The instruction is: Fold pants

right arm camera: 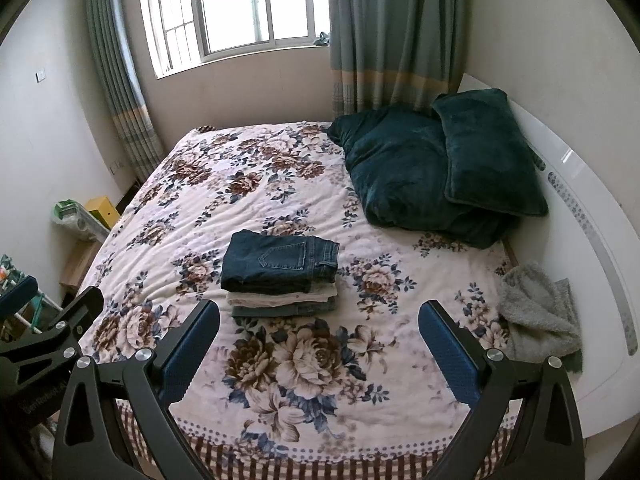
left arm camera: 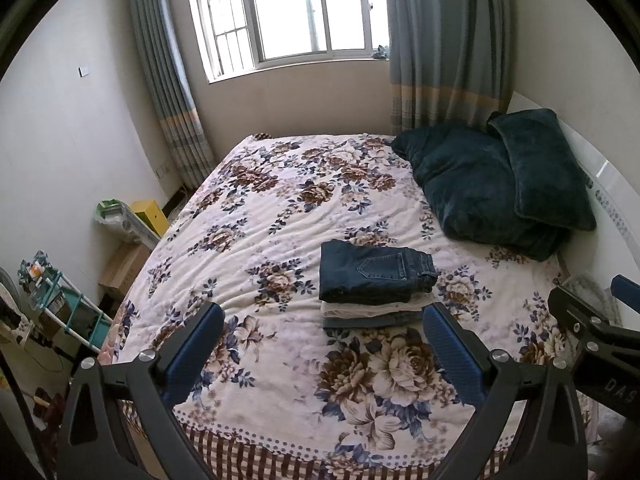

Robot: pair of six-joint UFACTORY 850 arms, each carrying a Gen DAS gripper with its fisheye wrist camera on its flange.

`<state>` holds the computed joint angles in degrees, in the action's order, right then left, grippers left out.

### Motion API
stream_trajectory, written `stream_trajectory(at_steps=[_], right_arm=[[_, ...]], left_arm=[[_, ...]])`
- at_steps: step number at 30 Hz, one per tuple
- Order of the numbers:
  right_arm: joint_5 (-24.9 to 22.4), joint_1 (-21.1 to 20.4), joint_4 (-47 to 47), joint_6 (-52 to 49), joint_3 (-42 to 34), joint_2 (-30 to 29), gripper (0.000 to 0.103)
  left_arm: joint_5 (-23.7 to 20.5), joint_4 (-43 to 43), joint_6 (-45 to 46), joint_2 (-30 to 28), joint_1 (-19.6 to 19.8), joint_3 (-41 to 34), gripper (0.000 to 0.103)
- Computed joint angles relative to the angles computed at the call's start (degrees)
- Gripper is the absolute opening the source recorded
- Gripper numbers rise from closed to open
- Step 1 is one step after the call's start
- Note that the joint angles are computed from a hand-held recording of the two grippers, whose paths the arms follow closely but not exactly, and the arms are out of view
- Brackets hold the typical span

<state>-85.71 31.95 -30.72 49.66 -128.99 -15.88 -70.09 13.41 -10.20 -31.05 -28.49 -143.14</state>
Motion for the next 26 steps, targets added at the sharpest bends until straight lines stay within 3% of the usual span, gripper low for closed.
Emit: stream_trajectory(at_steps=[16, 26], right_arm=[[-0.73, 0.18, 0.13, -0.1, -0.9, -0.35, 0.102], [-1.1, 0.2, -0.39, -0.38, -2.47, -1.11, 0.102]], left_arm=[[0.64, 0.31, -0.05, 0.77, 0.11, 1.13, 0.102], [0.51, 1.01, -0.71, -0.8, -0.13, -2.04, 0.102]])
